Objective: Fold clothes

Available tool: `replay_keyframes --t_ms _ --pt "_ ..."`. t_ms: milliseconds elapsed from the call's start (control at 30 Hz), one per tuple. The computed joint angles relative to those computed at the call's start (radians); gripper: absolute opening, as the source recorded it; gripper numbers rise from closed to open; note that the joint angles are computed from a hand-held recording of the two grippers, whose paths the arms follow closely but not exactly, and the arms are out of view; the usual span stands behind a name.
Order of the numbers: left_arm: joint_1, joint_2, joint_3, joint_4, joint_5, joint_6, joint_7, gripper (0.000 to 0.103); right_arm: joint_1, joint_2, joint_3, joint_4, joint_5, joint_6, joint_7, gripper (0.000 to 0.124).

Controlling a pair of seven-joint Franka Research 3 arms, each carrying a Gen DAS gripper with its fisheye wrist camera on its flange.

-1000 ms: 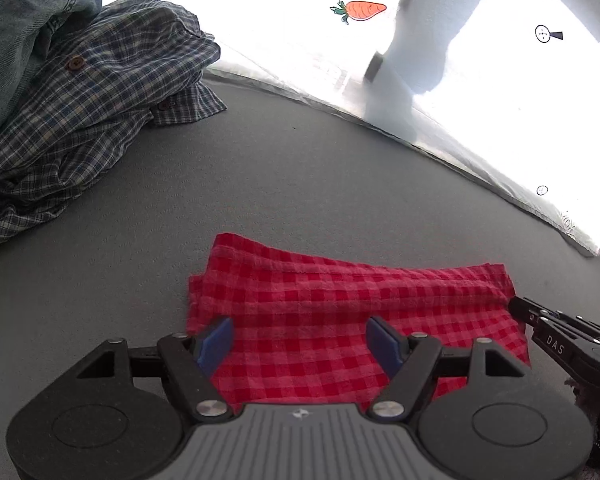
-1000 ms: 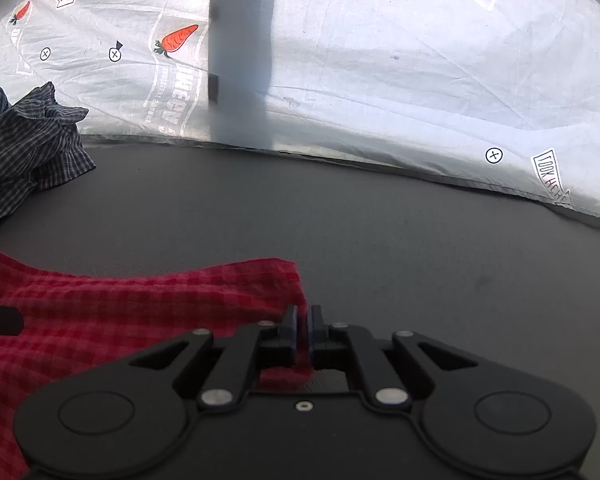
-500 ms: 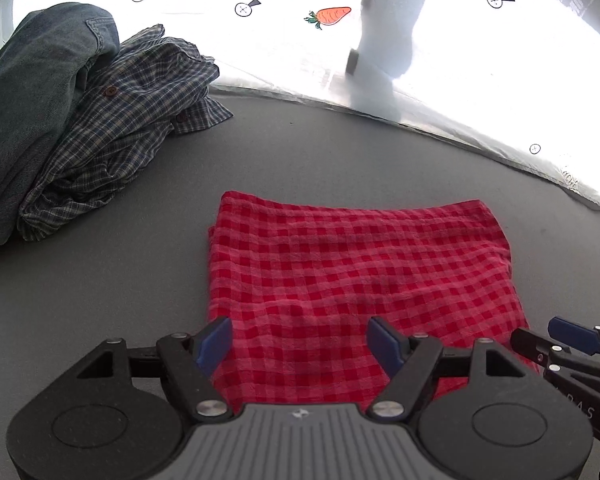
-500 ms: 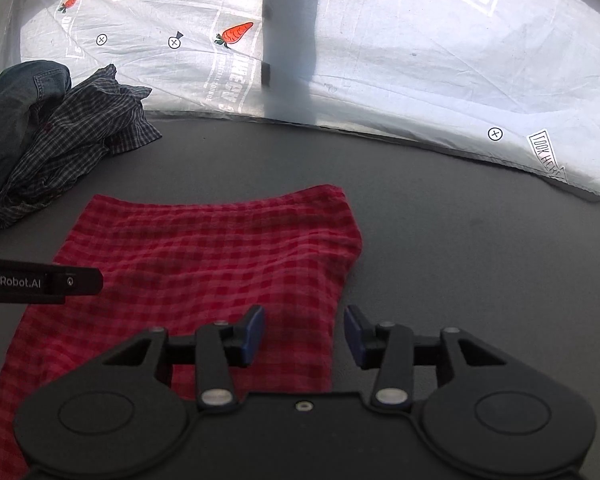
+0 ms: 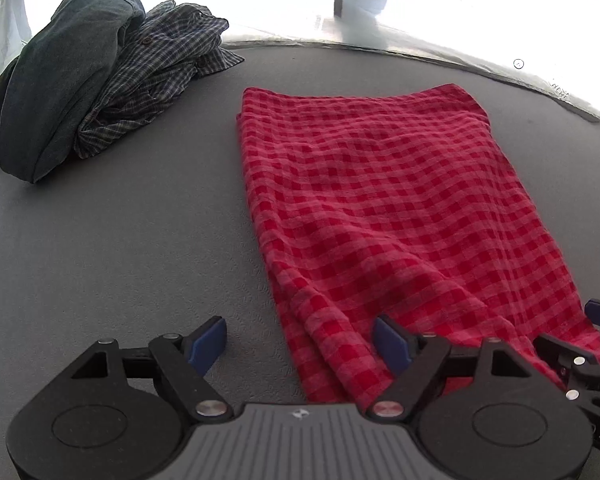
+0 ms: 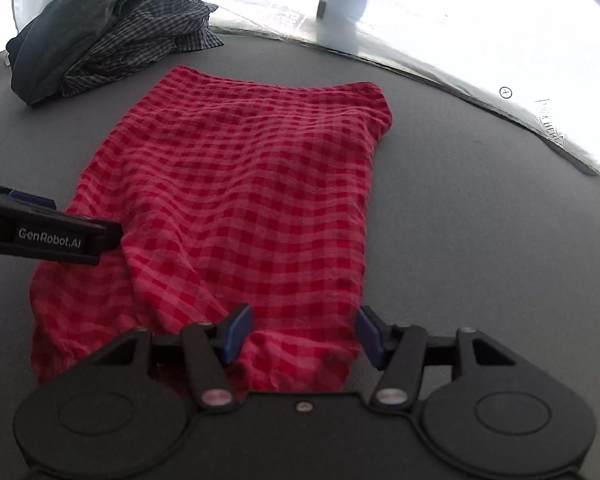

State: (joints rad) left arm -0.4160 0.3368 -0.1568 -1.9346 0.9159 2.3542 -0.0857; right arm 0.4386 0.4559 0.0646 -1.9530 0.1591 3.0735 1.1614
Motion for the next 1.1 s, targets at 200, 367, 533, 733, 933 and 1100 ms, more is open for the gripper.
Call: replay_keyframes --t_ms 200,367,533,733,933,1100 --pt "0.009 -0.047 -0.019 -0.034 -0.056 0.012 -0.006 0.085 -0.126 -0.056 0.111 -0.067 0.072 0.024 -0.096 0.065" --pt "0.010 -0.041 -0.040 -0.008 -0.125 0.011 0.045 0.085 -0.227 -0.114 0.187 -0.156 0.085 0.076 -0.270 0.072" --pt "-0.014 -0.002 -0.039 0.044 -0.163 -0.059 0.083 0.085 -0.529 -0.139 0.483 -0.232 0.117 0.157 -0.546 0.075" --pt "-0.024 -0.015 -0.035 0.030 -0.185 -0.107 0.050 0.085 -0.603 -0.152 0.536 -0.234 0.185 0.090 -0.615 0.076" --pt "-0.017 -0.024 -0.044 0.020 -0.209 -0.113 0.054 0.085 -0.717 -0.113 0.668 -0.276 0.191 0.164 -0.875 0.076" --pt "-0.015 -0.021 -0.044 0.019 -0.220 -0.110 0.046 0.085 -0.891 -0.018 0.837 -0.319 -0.015 0.234 -1.001 0.076"
